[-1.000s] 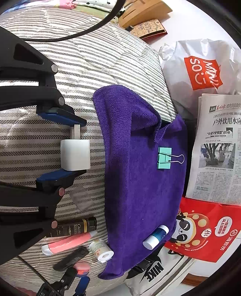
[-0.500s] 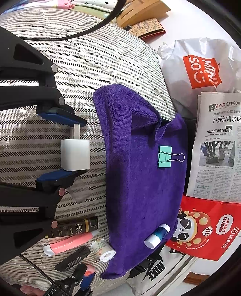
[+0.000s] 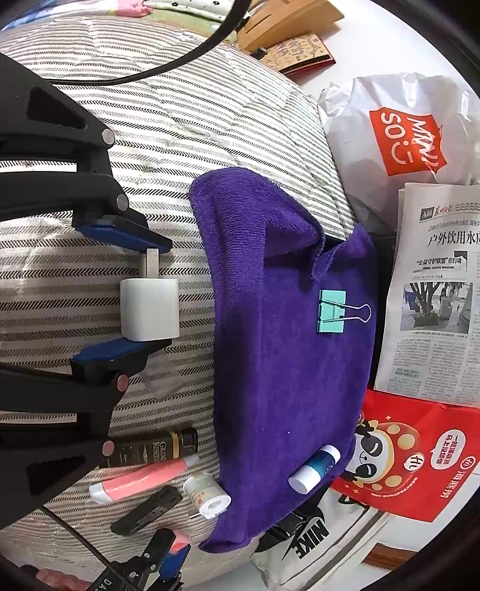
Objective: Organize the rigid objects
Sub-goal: 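Grasp the orange-and-blue Vaseline tin with the right tool while the left holds the charger, then carry the charger beside the clip with left while right sets the tin by the bottle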
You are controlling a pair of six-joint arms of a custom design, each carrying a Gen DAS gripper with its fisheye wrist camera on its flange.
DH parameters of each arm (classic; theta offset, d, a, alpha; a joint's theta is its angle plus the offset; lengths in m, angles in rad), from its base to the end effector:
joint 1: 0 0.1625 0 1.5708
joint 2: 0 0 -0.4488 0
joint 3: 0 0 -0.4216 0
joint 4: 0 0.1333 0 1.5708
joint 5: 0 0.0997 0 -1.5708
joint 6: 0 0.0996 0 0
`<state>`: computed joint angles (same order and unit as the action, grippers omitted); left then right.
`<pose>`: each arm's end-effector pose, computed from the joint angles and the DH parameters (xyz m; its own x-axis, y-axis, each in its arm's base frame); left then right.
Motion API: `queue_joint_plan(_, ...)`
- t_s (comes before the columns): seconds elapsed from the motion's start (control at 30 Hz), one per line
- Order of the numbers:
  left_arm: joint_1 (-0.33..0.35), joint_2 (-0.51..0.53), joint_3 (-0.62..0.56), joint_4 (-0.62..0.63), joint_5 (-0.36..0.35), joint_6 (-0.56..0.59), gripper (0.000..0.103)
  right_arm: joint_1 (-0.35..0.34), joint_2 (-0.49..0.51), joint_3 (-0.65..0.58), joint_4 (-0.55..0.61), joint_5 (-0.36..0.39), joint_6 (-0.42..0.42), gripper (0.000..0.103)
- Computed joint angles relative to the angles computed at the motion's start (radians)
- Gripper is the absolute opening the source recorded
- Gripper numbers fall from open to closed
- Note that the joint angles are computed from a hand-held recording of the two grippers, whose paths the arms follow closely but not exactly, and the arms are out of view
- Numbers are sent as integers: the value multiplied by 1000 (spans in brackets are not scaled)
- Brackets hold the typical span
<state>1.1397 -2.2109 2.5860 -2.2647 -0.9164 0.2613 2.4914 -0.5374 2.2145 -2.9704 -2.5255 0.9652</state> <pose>0.0744 -0.3024 0.3242 -0.6709 0.3757 -0.6394 0.5902 0.7926 -0.1535 0.3665 -0.2134 -0.1096 -0.7272 0.1398 0.6721 -0.2945 0.8208 -0.4894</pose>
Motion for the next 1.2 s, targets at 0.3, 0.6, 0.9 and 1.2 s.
queue_joint_plan(0.3, -20, -29, -30, 74, -28, -29, 42, 19, -24, -29, 62, -7, 2, 25)
queue_joint_plan(0.6, -24, -29, -43, 101, -36, -37, 42, 19, -9, -25, 48, -9, 7, 25)
queue_joint_plan(0.9, -28, -25, -65, 112, -72, -44, 42, 37, -38, -29, 80, -30, 15, 25)
queue_joint_plan(1.2, -46, 9, -102, 88, -96, -40, 42, 24, -64, -31, 25, -52, -58, 25)
